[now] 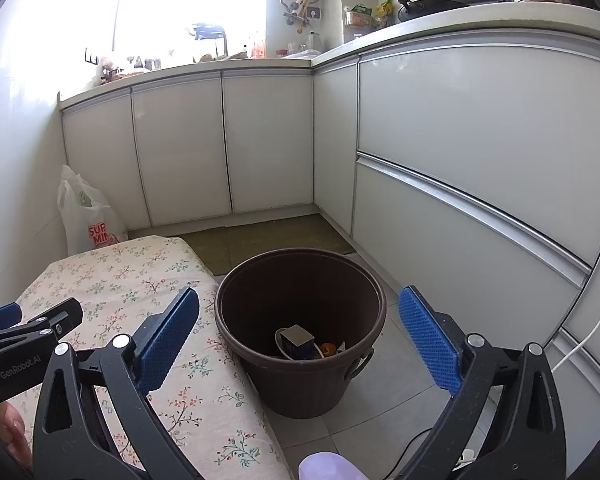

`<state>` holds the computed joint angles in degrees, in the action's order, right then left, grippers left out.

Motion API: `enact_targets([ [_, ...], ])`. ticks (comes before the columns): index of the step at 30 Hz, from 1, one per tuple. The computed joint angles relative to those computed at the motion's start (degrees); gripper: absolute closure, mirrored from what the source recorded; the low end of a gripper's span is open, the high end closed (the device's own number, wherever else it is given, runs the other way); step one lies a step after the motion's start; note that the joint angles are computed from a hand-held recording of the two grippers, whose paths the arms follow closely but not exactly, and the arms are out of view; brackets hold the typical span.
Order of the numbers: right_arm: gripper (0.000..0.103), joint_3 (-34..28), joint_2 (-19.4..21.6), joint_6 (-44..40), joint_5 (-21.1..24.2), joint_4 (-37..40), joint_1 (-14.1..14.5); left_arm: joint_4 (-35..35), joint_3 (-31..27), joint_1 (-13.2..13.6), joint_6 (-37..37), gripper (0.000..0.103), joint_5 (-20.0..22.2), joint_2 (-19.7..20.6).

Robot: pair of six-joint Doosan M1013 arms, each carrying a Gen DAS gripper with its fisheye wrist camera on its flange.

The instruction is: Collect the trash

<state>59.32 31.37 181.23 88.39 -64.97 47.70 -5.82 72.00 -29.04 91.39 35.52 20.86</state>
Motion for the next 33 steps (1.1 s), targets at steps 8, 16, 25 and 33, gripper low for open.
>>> enact_targets([
  [8, 0.007, 0.03, -0.02, -0.09, -0.16, 0.27, -0.07, 0.24, 0.02, -0.09, 0.06, 0.007, 0.20, 0.17],
  [16, 0.007, 0.15, -0.01, -0.37, -0.48, 0.59, -0.18, 0.33, -0.23, -0.08, -0.01, 0.007, 0.54, 0.43],
  [25, 0.007, 0.19, -0.04, -0.62, -0.58, 1.13, -0.26, 0.85, -0.51, -0.14, -0.62, 0.007, 1.07, 0.77],
  [33, 0.007, 0.26, -0.12, -0.98, -0.74, 1.70, -0.39, 0.96, -0.73, -0.10, -0.88, 0.007, 1.30, 0.97],
])
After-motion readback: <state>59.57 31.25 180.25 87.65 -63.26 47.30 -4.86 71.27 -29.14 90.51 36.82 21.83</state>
